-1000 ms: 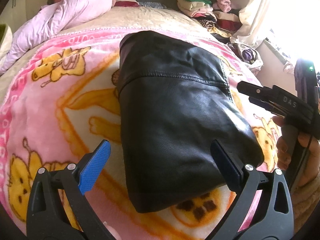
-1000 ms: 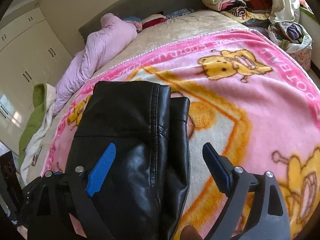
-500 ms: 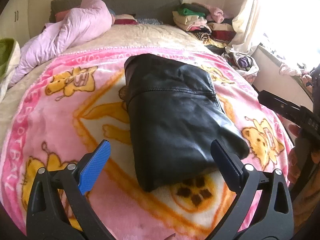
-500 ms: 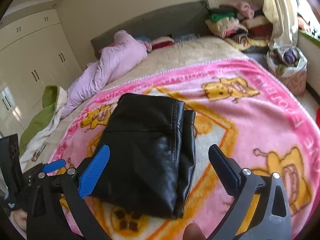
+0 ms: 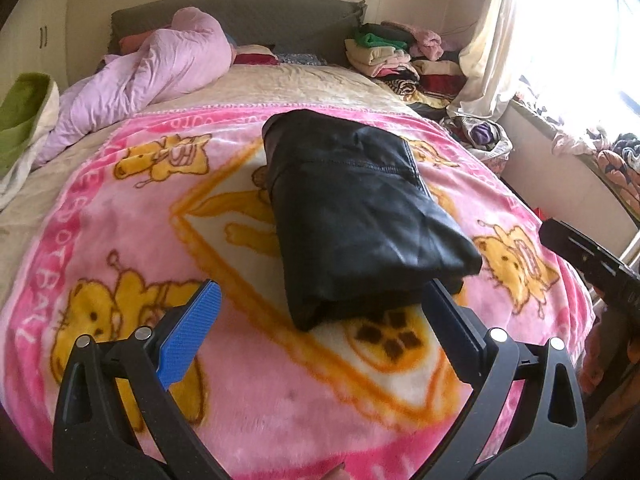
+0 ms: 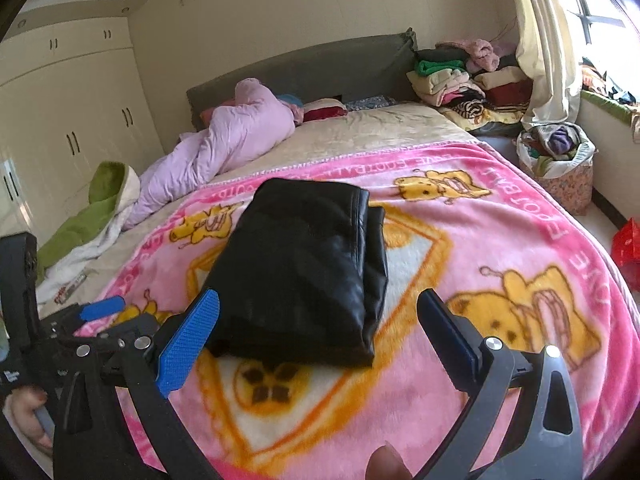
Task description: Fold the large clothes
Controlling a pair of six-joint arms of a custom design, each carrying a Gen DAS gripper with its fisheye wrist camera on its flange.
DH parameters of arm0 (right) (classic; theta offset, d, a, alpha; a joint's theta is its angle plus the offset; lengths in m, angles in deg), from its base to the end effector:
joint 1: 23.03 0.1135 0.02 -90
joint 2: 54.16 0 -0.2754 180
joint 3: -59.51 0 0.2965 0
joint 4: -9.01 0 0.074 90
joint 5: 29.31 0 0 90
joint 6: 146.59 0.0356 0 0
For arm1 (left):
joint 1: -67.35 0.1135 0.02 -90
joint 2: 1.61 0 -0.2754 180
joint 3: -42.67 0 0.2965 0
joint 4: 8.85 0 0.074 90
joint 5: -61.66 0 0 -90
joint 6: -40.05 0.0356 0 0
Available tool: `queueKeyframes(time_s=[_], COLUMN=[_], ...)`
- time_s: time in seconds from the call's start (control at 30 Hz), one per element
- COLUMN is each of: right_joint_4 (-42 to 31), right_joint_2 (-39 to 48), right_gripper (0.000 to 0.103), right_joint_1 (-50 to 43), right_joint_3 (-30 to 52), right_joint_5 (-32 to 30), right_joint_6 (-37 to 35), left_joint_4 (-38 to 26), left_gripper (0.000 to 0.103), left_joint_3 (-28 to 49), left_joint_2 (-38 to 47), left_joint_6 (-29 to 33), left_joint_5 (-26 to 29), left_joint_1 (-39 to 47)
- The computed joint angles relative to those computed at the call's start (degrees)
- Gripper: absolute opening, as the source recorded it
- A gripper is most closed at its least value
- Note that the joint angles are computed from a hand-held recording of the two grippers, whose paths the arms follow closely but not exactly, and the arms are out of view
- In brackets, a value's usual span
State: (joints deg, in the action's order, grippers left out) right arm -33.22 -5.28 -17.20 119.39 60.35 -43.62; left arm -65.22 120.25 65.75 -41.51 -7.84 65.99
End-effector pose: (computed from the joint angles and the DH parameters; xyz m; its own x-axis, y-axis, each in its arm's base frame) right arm 0.2225 0.0229 0.3207 -0.5266 0.1718 -0.8326 0.0119 0.9807 0.1949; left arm 0.2798 -0.0191 0.3429 -0.6743 0.1535 -0.7223 0.3677 0.9181 -0.1481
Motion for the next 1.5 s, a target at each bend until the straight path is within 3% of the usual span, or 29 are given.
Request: queueKeyframes(time_s=[0.33,0.43,0.67,1.5], right_joint_4=[-0.29,-0.02,0.01,-0.4], right_joint_2=[-7.95,-7.77,-5.43,-3.3], right_gripper=[0.099,0.099,0.099,0.099], right_joint_1=[6.7,10.26,15.32,18.49], right_joint_3=[-9.33,-10.91,-11.83,-11.26], right_joint_5=[9.35,14.17,17.2,19.44], right_joint_6=[4.72,5.12,7.6,8.18], left_joint_4=[0.8,0.64,0.35,1.39], left_gripper=[0.094,0.094,0.094,0.094], left_joint_3=[-6.41,-7.43,-8.85,-10.12], left_joint_2=[-4.95,-5.54,-5.62,-6.71], left_joint_6=[0.79,0.98,0.96,1.66], left_joint_5=[1.53,1.06,0.35,-2.97], left_joint_1=[3.82,4.47,5.42,5.87])
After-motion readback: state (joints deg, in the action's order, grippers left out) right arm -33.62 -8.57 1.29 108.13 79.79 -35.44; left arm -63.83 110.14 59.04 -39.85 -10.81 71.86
